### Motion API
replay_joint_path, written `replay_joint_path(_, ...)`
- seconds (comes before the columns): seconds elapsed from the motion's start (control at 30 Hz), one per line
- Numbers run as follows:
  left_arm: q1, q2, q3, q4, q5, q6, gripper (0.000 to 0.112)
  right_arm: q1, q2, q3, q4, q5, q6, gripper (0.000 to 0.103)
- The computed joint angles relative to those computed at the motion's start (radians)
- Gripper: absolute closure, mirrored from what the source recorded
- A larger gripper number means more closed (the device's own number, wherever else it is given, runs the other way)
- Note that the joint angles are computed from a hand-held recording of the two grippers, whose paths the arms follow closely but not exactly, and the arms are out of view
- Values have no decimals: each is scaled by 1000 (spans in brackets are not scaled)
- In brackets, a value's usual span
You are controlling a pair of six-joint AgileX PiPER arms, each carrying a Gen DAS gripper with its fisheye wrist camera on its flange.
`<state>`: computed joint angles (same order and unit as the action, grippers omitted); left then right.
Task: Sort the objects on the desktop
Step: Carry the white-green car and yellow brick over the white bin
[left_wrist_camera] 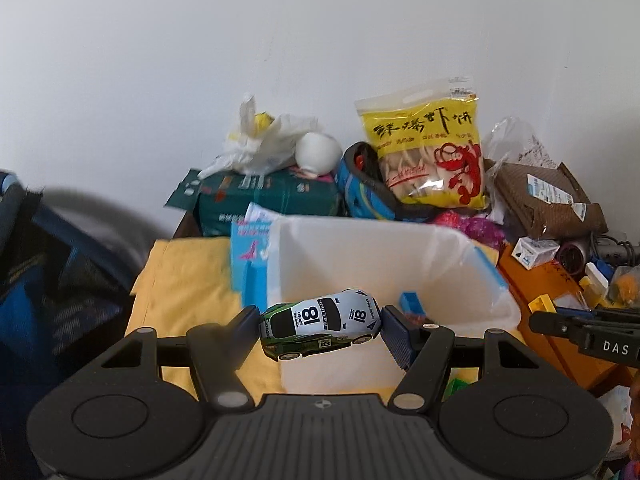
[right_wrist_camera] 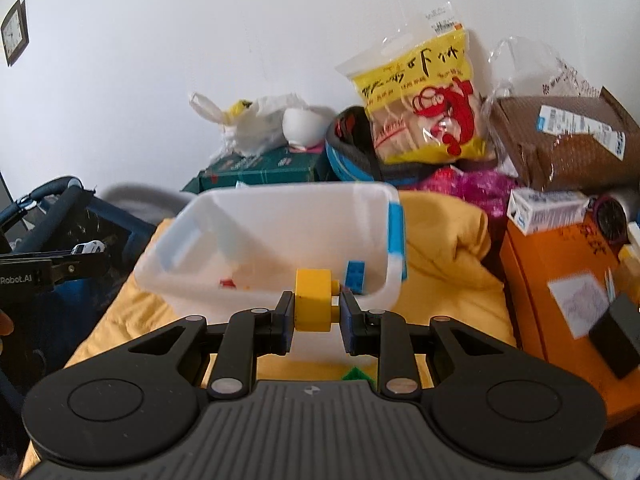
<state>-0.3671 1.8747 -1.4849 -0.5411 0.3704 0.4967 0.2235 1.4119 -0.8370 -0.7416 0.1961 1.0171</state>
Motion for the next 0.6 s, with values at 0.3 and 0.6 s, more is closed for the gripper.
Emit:
replay_joint_path(0.3, -24, 138, -285, 142, 119, -152, 43, -43, 69, -157, 266, 50, -302, 77)
replay_joint_path(0.6, -45, 296, -540, 276, 243, -307, 43, -68, 219, -314, 436, 117, -481, 77)
